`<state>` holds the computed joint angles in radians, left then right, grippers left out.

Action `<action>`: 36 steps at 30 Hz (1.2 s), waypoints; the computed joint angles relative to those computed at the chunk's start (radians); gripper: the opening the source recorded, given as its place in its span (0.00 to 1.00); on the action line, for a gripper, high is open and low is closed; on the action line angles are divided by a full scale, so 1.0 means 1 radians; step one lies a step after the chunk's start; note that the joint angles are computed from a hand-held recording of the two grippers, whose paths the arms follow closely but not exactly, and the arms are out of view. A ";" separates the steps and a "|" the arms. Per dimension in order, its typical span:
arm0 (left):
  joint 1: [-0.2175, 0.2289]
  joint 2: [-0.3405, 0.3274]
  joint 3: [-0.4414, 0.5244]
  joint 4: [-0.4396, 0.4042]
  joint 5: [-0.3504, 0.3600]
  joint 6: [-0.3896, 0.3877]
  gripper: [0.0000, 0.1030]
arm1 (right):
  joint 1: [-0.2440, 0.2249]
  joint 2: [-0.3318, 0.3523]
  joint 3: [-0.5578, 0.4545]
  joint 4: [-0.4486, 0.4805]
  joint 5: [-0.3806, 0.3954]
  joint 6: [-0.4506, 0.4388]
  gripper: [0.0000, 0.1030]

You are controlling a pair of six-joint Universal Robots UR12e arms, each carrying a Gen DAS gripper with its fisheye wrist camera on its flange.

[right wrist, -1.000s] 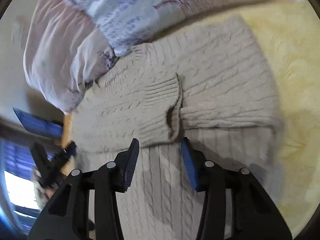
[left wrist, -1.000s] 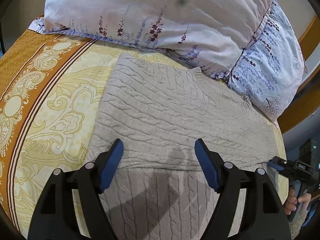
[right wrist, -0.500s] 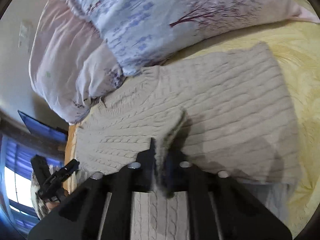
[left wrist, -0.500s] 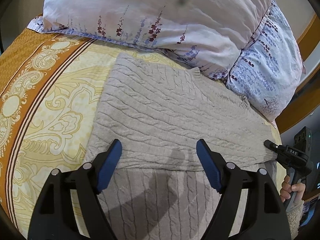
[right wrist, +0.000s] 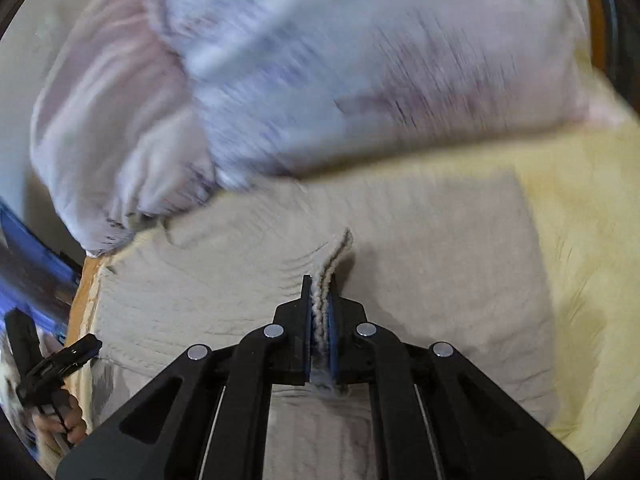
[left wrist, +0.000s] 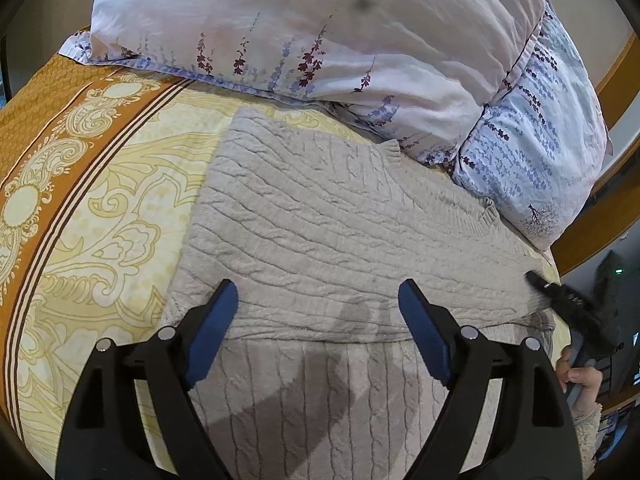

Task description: Fold small clothes

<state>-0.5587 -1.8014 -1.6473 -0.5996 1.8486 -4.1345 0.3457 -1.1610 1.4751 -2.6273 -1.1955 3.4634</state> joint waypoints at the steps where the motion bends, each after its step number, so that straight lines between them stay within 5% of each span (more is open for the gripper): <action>1: 0.000 0.000 0.000 0.000 0.000 0.000 0.80 | -0.007 0.000 0.006 0.004 0.027 0.017 0.07; 7: 0.000 -0.002 0.001 0.007 -0.002 0.004 0.81 | -0.028 -0.037 0.046 0.020 0.088 0.001 0.25; 10: -0.003 -0.003 0.003 0.004 0.005 0.006 0.82 | -0.021 -0.049 0.067 0.017 0.072 -0.011 0.26; 13: -0.008 0.003 -0.003 0.016 0.008 0.012 0.81 | 0.005 -0.052 0.073 -0.002 -0.032 -0.066 0.15; 18: -0.030 0.046 -0.055 0.066 -0.003 0.033 0.81 | 0.034 -0.072 0.087 -0.044 -0.241 -0.117 0.20; 20: -0.044 0.070 -0.082 0.072 0.008 0.047 0.81 | 0.010 -0.101 0.128 -0.088 -0.175 -0.091 0.44; 21: -0.054 0.082 -0.096 0.068 0.020 0.054 0.81 | -0.011 -0.121 0.159 -0.118 -0.112 -0.073 0.65; 22: -0.062 0.093 -0.108 0.061 0.033 0.058 0.81 | -0.022 -0.133 0.181 -0.140 -0.079 -0.060 0.74; 31: -0.106 0.173 -0.234 0.133 0.024 -0.011 0.78 | -0.145 -0.242 0.393 -0.247 0.219 0.088 0.68; 36: -0.120 0.180 -0.265 0.186 -0.011 -0.040 0.69 | -0.164 -0.294 0.472 -0.228 0.227 0.071 0.64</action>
<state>-0.6788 -1.6212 -1.9120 -0.4131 1.8375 -4.1743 0.1813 -1.4553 1.9470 -2.8556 -0.9682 3.5345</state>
